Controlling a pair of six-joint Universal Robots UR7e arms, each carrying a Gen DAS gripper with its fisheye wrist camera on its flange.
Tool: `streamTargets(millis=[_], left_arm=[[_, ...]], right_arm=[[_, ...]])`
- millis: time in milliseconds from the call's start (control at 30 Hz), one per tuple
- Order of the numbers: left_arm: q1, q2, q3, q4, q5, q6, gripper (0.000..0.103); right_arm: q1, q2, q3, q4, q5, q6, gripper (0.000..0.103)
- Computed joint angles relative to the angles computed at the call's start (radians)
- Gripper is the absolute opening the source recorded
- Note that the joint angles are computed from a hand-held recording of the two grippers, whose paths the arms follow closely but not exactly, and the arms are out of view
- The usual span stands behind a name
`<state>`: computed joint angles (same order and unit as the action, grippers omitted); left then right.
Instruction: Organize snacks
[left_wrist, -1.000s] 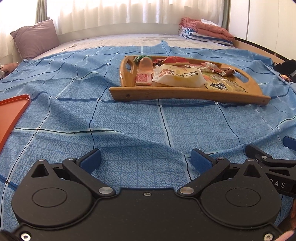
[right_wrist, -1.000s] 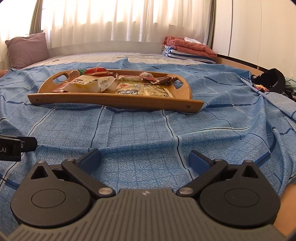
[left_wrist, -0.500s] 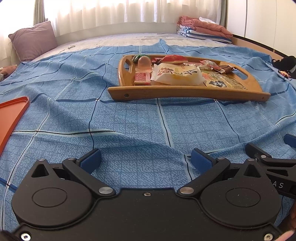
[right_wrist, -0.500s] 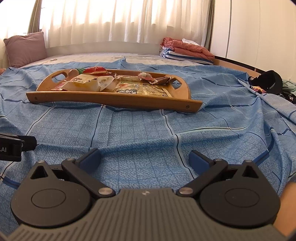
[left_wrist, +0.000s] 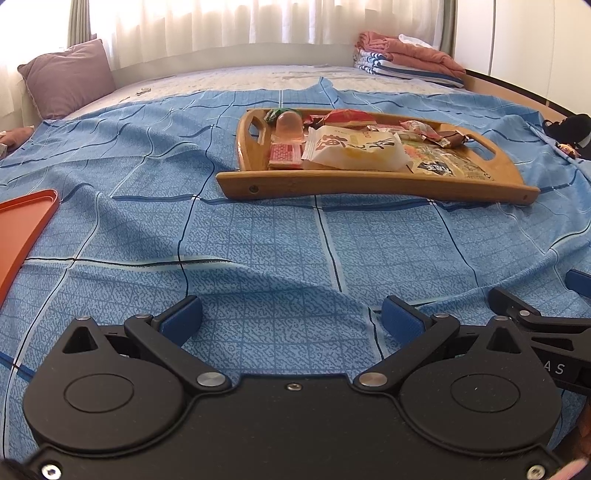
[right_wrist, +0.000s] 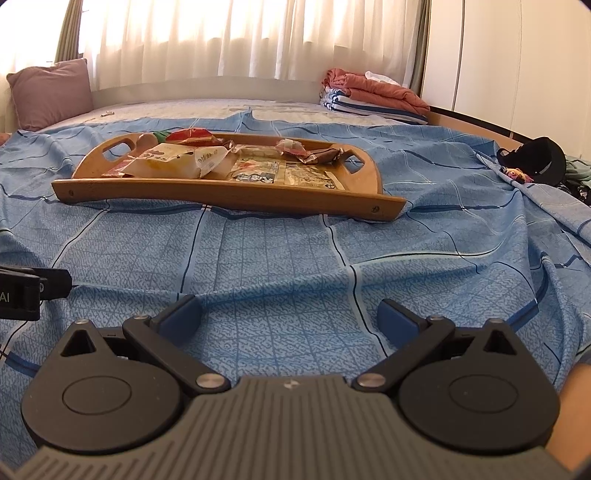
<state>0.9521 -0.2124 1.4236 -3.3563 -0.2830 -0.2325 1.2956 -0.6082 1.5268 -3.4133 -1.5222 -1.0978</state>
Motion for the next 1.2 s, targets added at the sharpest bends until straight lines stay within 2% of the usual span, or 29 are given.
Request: streamTargets(millis=[200,467,667,1200], left_arm=[[0.000,0.002,-0.002,-0.007,0.000,0.007,0.103],[0.001,-0.012,0.011,0.034,-0.006,-0.039,0.103],[-0.003,0.004,-0.002,-0.014,0.004,0.008,0.103],[-0.004,0.014,-0.013,-0.015,0.013,0.024,0.103]], right_arm=[[-0.001,0.000,0.001,-0.001,0.002,-0.001,0.103],[0.000,-0.002,-0.001,0.010,-0.002,-0.009,0.103],[-0.001,-0.002,-0.003,0.014,0.001,-0.013,0.103],[-0.002,-0.005,-0.008,0.036,0.004,-0.023,0.103]])
